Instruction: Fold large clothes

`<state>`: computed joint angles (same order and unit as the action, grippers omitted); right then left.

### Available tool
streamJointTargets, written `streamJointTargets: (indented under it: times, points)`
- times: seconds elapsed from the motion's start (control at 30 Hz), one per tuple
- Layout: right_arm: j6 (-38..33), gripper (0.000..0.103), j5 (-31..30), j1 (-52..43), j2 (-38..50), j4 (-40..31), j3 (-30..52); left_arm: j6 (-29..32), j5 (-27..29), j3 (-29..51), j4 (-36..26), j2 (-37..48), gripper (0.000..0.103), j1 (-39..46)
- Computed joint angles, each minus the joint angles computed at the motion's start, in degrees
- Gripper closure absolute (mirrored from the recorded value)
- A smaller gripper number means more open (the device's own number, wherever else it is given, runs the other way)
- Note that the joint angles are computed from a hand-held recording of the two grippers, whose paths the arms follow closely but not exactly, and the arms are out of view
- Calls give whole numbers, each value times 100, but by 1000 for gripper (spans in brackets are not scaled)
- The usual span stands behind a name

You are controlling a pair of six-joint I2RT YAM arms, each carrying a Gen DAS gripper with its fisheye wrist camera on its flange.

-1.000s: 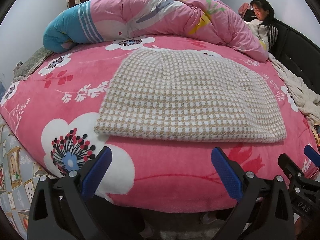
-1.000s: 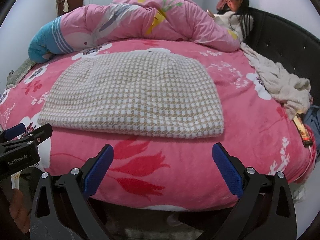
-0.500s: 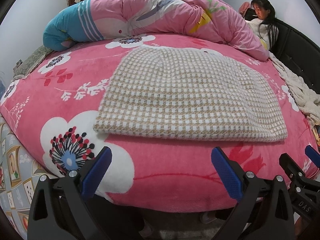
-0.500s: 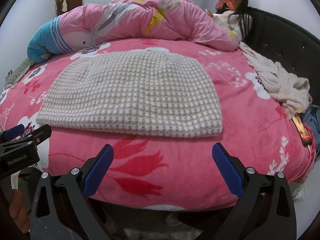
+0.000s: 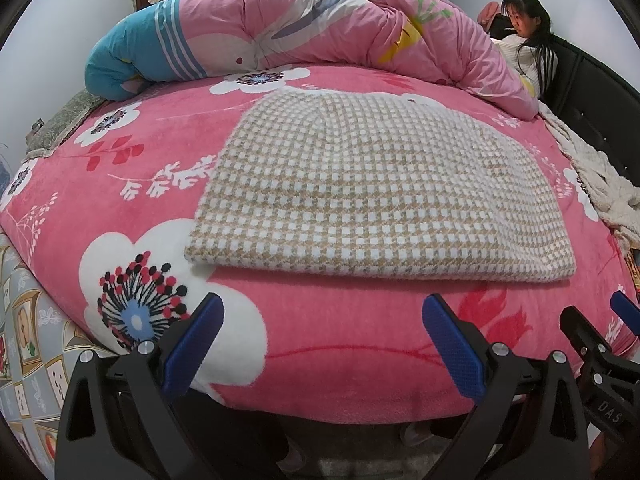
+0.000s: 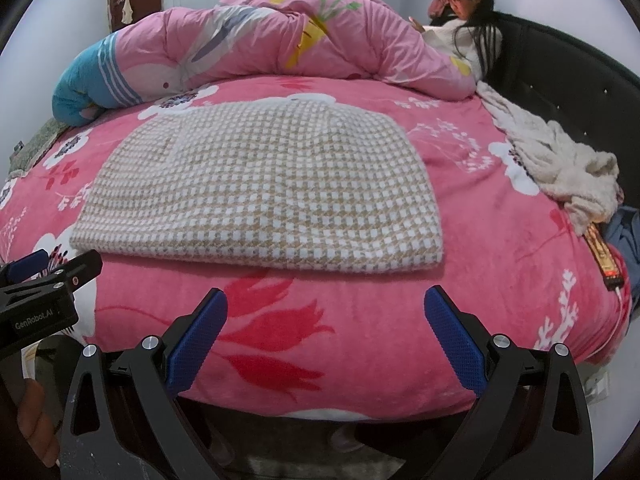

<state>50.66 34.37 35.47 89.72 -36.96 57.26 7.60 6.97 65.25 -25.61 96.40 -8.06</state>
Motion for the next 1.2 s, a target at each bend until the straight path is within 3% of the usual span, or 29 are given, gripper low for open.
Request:
streamJointTargets:
  times: [1.2]
  points:
    - [-36, 8, -1, 64, 259, 42, 200, -30, -21, 56, -47, 53, 5, 70]
